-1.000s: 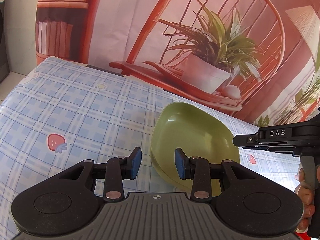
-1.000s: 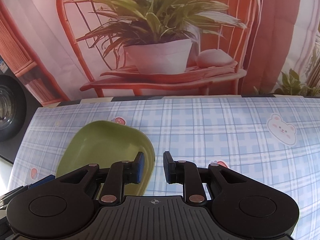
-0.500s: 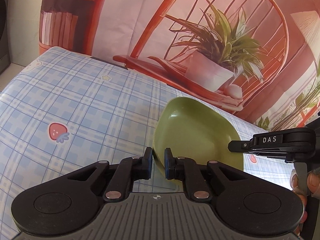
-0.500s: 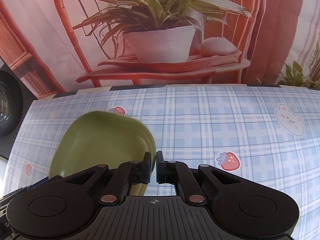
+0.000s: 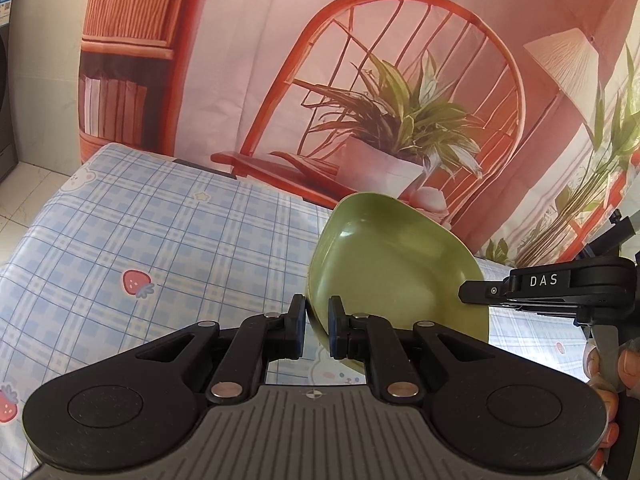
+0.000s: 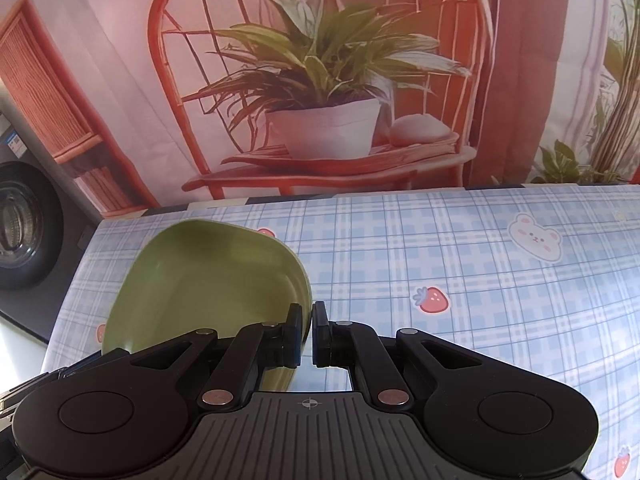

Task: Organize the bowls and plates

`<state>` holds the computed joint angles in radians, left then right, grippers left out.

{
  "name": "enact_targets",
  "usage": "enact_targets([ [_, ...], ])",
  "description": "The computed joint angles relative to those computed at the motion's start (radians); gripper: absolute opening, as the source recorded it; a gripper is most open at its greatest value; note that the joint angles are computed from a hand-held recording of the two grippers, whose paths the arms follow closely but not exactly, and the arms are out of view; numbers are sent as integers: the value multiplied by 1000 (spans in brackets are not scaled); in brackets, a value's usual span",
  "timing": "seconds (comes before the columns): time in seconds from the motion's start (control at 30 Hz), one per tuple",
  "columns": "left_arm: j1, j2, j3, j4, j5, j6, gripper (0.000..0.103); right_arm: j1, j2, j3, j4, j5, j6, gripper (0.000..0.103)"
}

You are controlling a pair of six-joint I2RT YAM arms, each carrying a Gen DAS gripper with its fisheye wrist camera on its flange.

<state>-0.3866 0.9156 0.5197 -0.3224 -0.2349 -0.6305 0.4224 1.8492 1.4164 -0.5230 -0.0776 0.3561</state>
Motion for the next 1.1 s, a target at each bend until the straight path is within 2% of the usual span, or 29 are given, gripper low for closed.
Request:
enact_targets([
  [0.2,-127,-102,45,-141,-109,-53,12,1,-135,-83,-12,4,10,5],
  [0.43,-383,-163,66,-292,-298,-222,12,-12,-309,-232,-4,-12,5,5],
  [0.57,-493,-148,79,-344,-364,-298,12,-28,-386,-308,-11,-25,1,5],
  [0.8,-613,-81,80,-361,-406,-380,12,-74,-495,-432,3,-54,-8,5],
  [1.1,-649,10,55,-274,-372,-365,12,-156,-555,-543,17,-93,-28,5],
])
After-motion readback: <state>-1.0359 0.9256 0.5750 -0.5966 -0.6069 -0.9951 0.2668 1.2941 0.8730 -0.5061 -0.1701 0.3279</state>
